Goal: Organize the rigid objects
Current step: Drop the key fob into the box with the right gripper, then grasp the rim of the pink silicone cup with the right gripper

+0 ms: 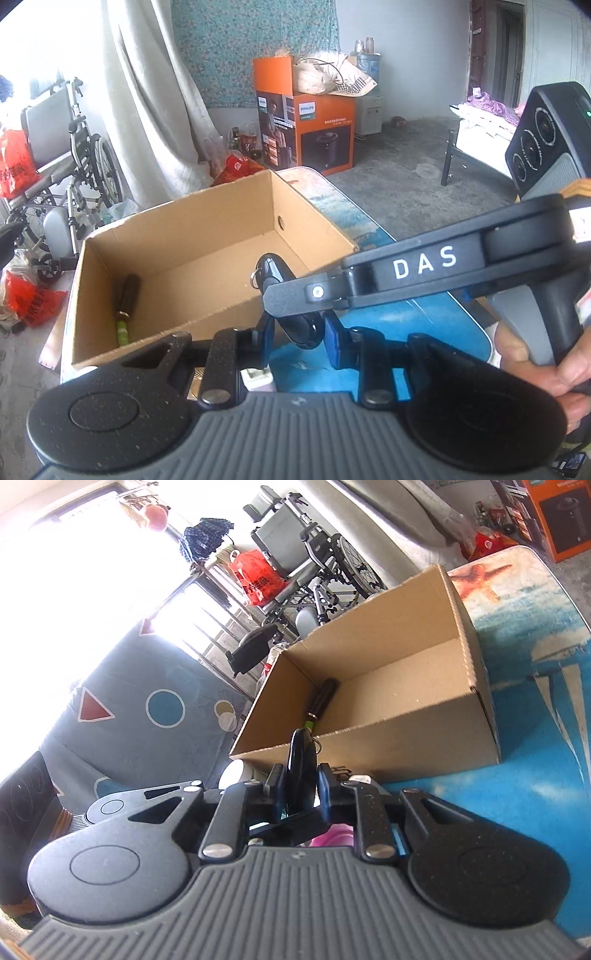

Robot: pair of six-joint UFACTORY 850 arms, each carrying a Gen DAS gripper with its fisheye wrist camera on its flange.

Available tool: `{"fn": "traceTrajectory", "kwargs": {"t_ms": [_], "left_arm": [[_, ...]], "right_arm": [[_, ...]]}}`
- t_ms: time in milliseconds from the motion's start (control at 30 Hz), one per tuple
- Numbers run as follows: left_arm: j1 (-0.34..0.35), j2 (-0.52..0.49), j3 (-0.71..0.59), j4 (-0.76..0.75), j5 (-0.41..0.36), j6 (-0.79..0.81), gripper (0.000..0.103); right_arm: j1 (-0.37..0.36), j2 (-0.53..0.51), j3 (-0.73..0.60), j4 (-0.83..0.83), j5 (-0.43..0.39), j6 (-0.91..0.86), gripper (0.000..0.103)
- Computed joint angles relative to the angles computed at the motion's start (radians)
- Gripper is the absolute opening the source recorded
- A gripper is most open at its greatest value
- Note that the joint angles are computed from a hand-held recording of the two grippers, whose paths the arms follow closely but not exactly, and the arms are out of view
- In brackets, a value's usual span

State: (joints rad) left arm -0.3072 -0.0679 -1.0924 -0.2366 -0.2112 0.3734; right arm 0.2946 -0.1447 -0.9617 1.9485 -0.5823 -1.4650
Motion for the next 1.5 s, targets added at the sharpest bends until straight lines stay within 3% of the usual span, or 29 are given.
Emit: {"fn": "traceTrajectory", "kwargs": {"t_ms": [167,367,467,667,867,967,1133,1300,1500], "left_arm": [[0.084,-0.087,-0.157,-0.038,-0.150,0.009,0.030],[0.201,-0.289,-0.406,-0.056,-0.411,-0.038,0.030],[0.230,-0.367,-0.489,-0.003,-0.481,-0.081,0.029],[0.238,-0.493,-0.617,0.133,-0.555,-0.196,0.028],[0.235,-0.523,-0.646,0.182,-0.545,-0.227,0.028],[0.235,-0.503,-0.624,0.158,-0.519,-0.201,0.028],[0.233,-0.430,-0.547,0.098,-0.451,-0.146,0.034],[0.232,-0.285,-0.390,-0.028,-0.341,-0.008,0.046],[0.225,-0.097,-0.148,-0.299,-0.231,0.291,0.056]], "right_arm": [[0.008,-0.151,-0.247,-0.266,-0.036,0.236,0.017],[0.028,-0.460,-0.685,-0.698,-0.166,0.740,0.018],[0.039,-0.607,-0.893,-0.848,-0.241,0.930,0.017],[0.054,-0.874,-1.266,-0.985,-0.388,1.179,0.019],[0.058,-1.042,-1.516,-1.037,-0.441,1.341,0.019],[0.053,-1.008,-1.456,-1.014,-0.405,1.319,0.020],[0.033,-0.821,-1.169,-0.909,-0.301,1.139,0.022],[0.001,-0.546,-0.789,-0.707,-0.176,0.848,0.025],[-0.042,-0.230,-0.370,-0.409,-0.083,0.432,0.028]]}}
